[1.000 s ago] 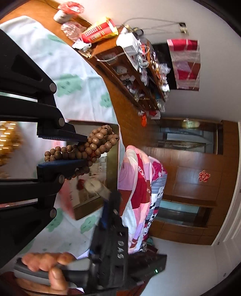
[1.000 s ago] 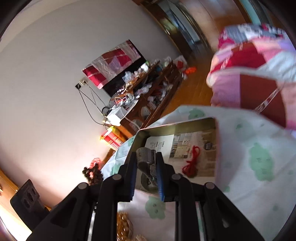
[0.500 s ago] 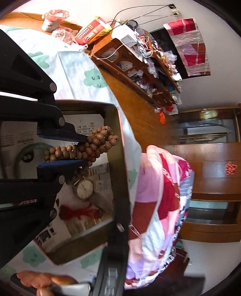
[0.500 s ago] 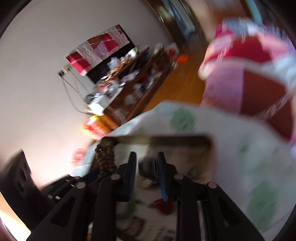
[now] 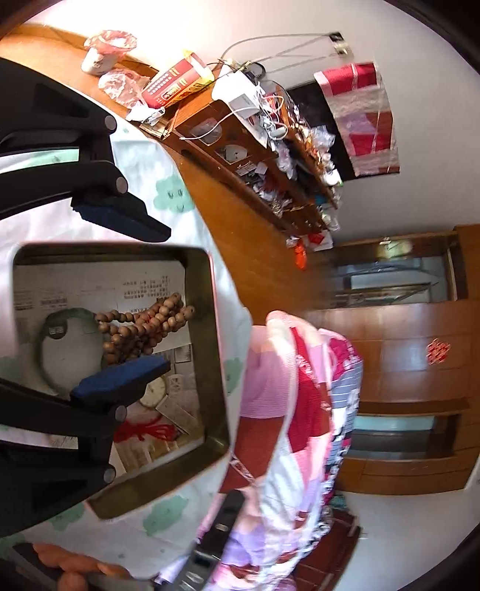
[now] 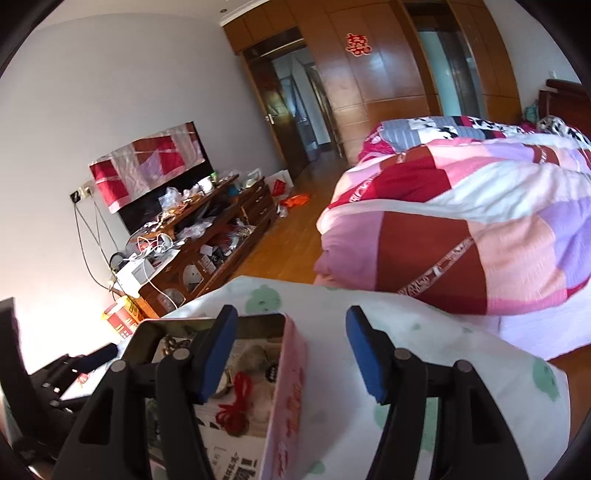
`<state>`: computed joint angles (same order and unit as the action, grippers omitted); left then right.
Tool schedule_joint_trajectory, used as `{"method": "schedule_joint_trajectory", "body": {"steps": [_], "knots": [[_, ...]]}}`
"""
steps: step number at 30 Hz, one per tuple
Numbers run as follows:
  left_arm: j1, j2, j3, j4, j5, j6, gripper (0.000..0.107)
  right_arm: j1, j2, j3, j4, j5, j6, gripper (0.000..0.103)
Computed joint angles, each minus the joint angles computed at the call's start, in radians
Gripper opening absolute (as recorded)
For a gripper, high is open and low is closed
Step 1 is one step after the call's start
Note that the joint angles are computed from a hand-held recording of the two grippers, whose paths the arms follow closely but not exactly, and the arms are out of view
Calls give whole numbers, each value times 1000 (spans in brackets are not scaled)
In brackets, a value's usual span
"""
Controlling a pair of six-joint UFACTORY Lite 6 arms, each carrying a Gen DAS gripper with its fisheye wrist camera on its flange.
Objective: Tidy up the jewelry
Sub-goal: 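Place the bead bracelet in the tin with the left gripper while the right grasps and drops the watch in, then move both grippers out of the tin back over the remaining jewelry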
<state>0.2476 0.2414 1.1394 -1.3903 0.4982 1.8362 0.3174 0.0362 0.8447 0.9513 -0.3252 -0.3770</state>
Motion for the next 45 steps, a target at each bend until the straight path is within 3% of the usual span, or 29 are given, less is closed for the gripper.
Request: {"method": "schedule_joint_trajectory", "body": {"steps": [7,14,17,25,40,45], "knots": [[181,-135,-169,-48,146,1,64,70,-69,-93,177,-45,-132,69],[264,-265,-342,-100,127,76,64,207,-132,-159,369,-172,-316,71],[278,-305,-392,-128,99,115,64,280,-164,-203,417,-235,-338,76],[294,-394,-503,-148,20,170,65,442,-202,-244,519,-334,-394,76],[434,-507,-605,-93,101,196,65,654,-218,-275,652,-514,-427,76],[463,-552,-645,-89,115,228,65,677,-246,-292,685,-526,-419,76]]}}
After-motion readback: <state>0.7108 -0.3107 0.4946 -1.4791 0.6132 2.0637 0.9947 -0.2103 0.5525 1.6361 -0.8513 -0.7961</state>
